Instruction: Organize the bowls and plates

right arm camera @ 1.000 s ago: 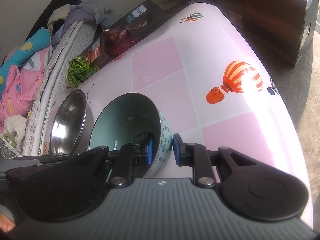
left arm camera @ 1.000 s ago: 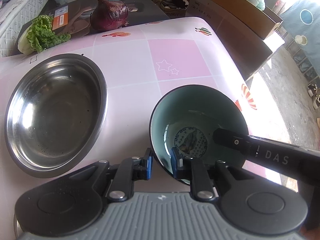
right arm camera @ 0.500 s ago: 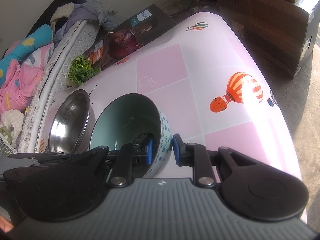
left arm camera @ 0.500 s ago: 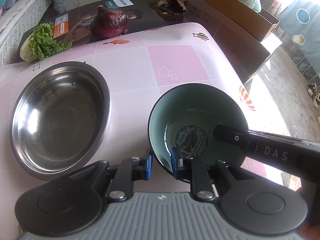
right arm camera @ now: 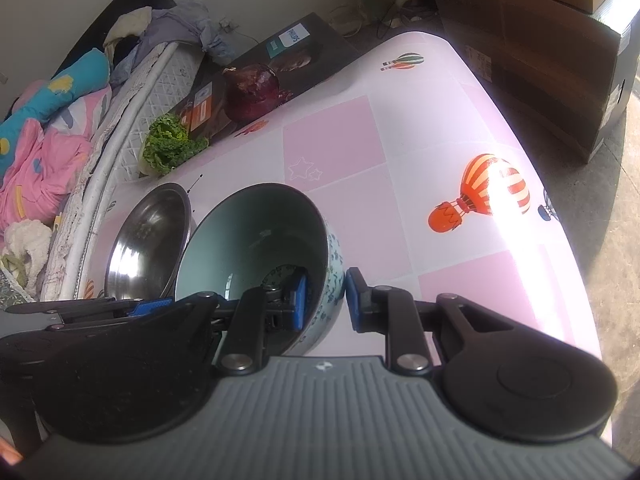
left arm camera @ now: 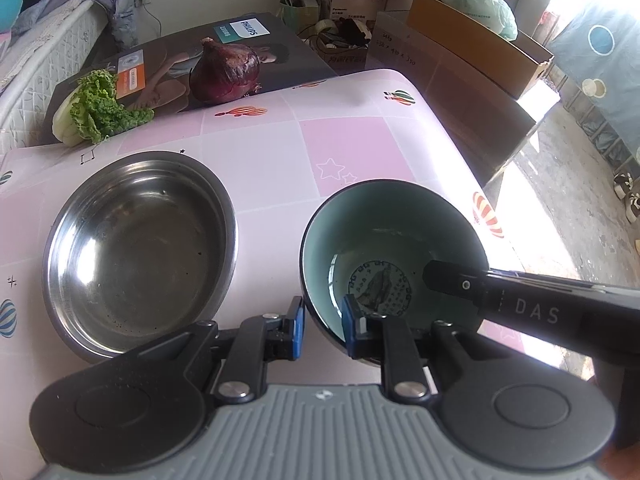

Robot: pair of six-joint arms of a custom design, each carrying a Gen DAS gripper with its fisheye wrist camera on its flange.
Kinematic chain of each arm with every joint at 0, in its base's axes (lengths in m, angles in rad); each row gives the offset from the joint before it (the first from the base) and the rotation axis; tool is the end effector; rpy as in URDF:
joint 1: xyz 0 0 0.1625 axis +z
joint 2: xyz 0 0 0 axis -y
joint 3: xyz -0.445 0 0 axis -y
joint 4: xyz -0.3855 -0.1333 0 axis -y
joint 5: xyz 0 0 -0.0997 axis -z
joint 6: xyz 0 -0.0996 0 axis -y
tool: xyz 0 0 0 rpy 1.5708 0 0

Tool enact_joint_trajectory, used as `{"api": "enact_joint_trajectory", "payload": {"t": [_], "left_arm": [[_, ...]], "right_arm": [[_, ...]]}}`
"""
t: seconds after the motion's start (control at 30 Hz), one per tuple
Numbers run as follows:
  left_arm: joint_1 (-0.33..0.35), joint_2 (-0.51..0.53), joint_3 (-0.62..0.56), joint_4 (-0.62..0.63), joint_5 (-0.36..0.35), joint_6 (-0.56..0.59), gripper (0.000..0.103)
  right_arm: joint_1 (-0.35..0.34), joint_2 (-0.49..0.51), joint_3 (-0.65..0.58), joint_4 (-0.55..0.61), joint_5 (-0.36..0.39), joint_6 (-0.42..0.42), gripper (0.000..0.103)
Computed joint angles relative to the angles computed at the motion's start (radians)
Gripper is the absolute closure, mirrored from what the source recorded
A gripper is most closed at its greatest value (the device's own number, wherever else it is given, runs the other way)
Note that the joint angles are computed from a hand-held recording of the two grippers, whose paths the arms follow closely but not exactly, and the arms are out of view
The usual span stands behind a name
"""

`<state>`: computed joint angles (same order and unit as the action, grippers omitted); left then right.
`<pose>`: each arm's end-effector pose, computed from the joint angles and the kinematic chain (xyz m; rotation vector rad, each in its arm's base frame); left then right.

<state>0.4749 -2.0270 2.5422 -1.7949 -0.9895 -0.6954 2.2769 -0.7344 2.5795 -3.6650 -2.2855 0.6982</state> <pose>-0.1017 -0.2637 0.2637 0.6130 2.4616 -0.3596 0.2730 -0.2154 0.0413 -0.1118 -2.6132 0.8798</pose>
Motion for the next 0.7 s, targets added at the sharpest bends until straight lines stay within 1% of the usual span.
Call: {"api": "enact_joint_trajectory", "payload": {"t": [0.23, 0.4, 0.53, 0.7], "left_arm": [[-0.014, -0.039, -0.021, 0.047, 0.012, -0.020, 0.083], [-0.021, -0.082, -0.047, 0.105, 0.030, -0.029, 0.082], [-0.008, -0.120, -0.074, 0.153, 0.053, -0.030, 0.082], [0.032, -0.174, -0.121, 0.221, 0.100, -0.021, 0.082]], "right_arm": [[0.032, -0.035, -0.032, 0.082, -0.011, 0.016, 0.083], [0.058, -0.047, -0.073, 0.147, -0.017, 0.023, 0.083], [0.075, -0.038, -0.126, 0.193, -0.007, 0.017, 0.083], [0.084, -0.007, -0.204, 0.229, 0.026, -0.005, 0.083]]}}
